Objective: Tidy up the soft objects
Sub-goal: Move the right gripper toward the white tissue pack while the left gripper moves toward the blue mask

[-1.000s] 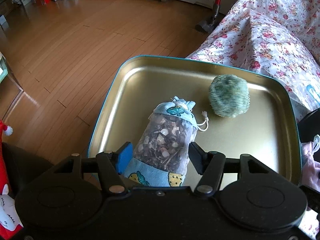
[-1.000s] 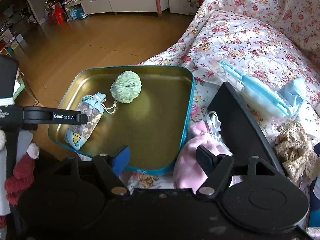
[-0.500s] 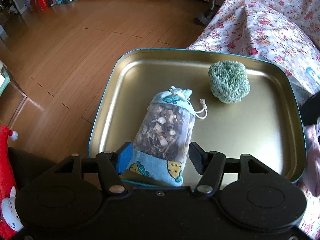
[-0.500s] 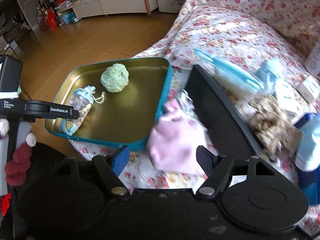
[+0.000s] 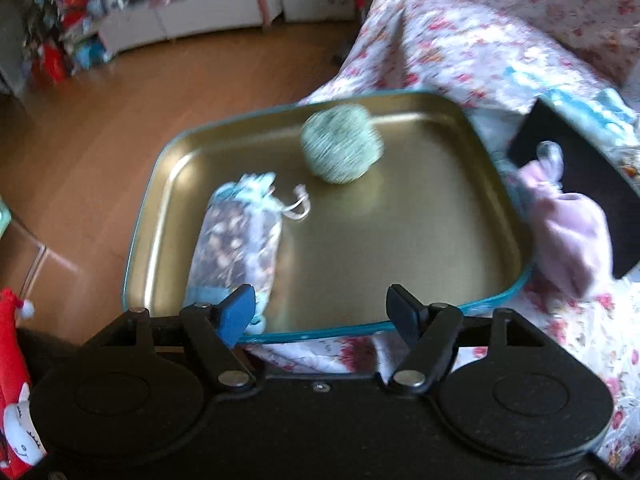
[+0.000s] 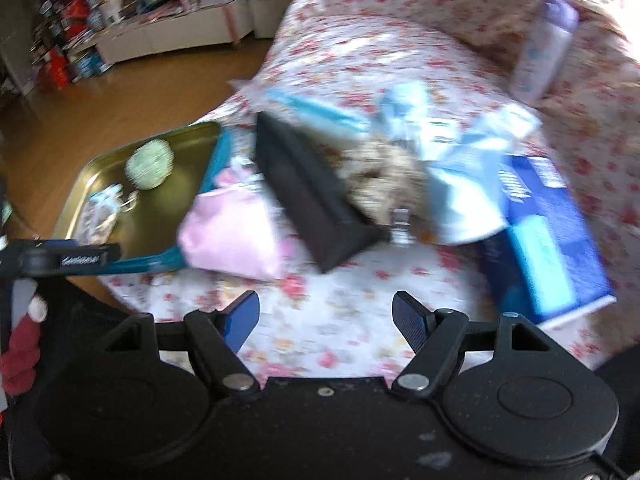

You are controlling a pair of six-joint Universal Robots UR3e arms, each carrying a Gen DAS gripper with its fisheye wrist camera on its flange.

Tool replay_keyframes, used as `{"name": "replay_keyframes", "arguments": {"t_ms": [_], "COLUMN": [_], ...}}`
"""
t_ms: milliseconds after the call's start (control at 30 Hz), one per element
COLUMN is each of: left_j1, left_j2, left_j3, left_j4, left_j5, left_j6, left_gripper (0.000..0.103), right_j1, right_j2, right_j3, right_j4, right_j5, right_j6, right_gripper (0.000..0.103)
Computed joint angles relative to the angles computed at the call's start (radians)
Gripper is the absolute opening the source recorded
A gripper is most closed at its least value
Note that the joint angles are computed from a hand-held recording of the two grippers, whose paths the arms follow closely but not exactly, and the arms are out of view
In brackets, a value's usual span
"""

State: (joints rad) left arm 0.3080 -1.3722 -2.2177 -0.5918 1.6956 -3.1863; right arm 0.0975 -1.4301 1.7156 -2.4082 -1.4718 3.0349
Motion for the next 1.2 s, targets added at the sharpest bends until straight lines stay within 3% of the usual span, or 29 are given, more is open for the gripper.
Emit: {"name": "replay_keyframes", "arguments": {"t_ms": [200,567,833,967,1200], "left_j1": [-0.004,-0.057,-0.177,-0.245,-0.333], "left_j2": [0.019,0.063,-0.028,-0.094,-0.197], "left_j3": [-0.001,0.104,0.258,0.329,0.415], "left_j4": [0.016,-0.094,-0.137,-0.153,-0.174], "left_j5": [-0.005,-0.038,-0.060,-0.057,-0.044], "left_j6": [-0.013,-0.082,-0.078,-0.083,-0.110], "left_gripper": [0.069,0.070,0.071,0.072,0.072], "right_j1": [-0.121,-0.198,-0.274,-0.310,-0.278], "right_j2": [-0.079,-0.081,-0.036,0.037,0.256], "right_j3": [0.074,0.083,0.052,-0.012,-0.292], "right_j4": [-0.015,-0.077,-0.159,-0.204,-0.160], "right_j5": [0.014,0.033,0.075,0.104,0.052], "right_j6": [-0.031,-0.015,0.040,0.096,0.107], "right_gripper": [0.073,0.074,0.075,0.075,0.075]}}
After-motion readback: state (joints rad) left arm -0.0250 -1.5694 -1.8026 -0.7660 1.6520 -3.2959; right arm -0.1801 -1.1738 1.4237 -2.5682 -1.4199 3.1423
